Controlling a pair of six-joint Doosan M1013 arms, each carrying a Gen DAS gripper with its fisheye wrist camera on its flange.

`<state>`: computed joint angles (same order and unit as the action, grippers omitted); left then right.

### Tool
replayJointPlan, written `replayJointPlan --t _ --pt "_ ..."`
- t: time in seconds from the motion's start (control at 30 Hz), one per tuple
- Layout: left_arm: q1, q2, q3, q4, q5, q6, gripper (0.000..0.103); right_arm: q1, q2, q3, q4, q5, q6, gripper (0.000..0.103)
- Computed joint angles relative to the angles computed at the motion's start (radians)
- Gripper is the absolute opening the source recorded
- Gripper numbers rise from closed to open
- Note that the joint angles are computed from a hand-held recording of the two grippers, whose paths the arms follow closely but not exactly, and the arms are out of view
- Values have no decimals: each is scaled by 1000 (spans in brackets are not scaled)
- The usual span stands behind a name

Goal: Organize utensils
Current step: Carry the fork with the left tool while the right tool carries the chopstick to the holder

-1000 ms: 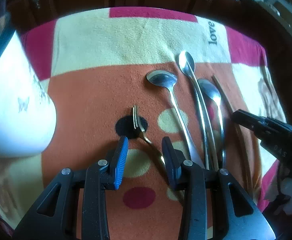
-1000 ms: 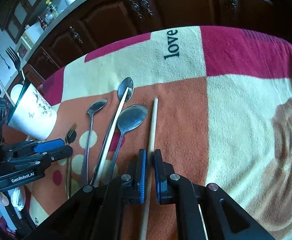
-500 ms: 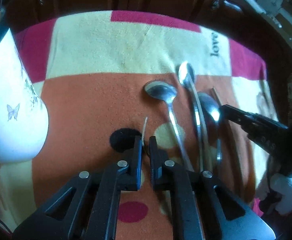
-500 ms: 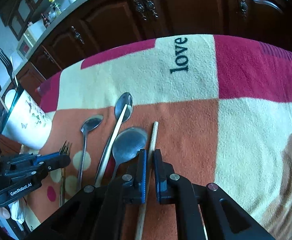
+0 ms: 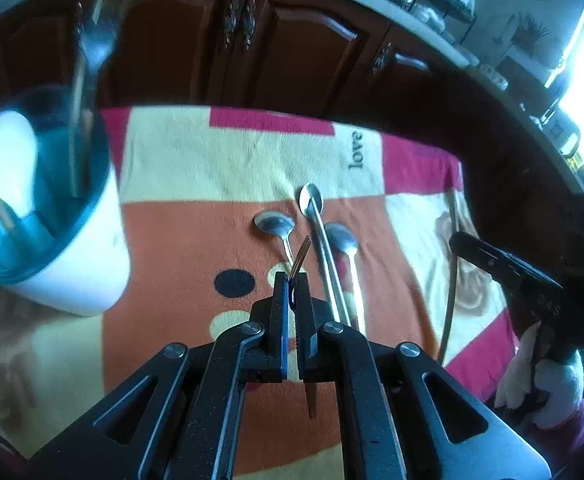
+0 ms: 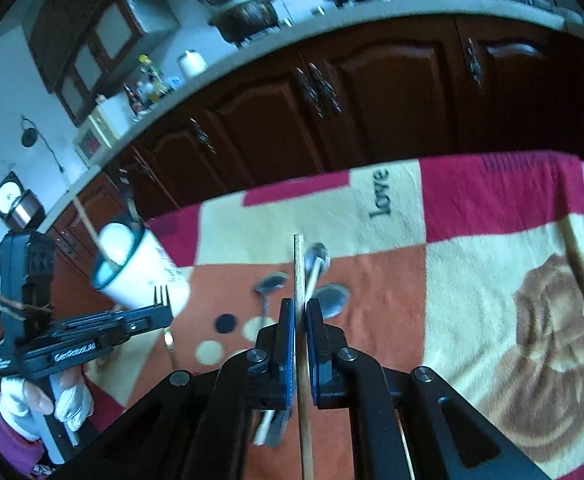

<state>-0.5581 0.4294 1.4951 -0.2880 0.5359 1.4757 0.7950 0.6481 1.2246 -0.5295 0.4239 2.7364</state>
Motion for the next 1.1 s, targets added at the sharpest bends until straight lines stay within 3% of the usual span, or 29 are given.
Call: replayJointPlan --t 0.27,0.57,0.83,1.1 --pt "-1 -69 39 36 -41 -15 2 40 -19 -32 -117 6 43 5" --pt "43 -147 70 94 -80 -73 2 61 17 -157 -108 14 -71 5" --pt "93 -191 57 250 -124 -218 2 68 108 -393 46 59 -348 5" --pt "119 -177 28 562 -134 -481 2 74 240 -693 204 167 -602 5"
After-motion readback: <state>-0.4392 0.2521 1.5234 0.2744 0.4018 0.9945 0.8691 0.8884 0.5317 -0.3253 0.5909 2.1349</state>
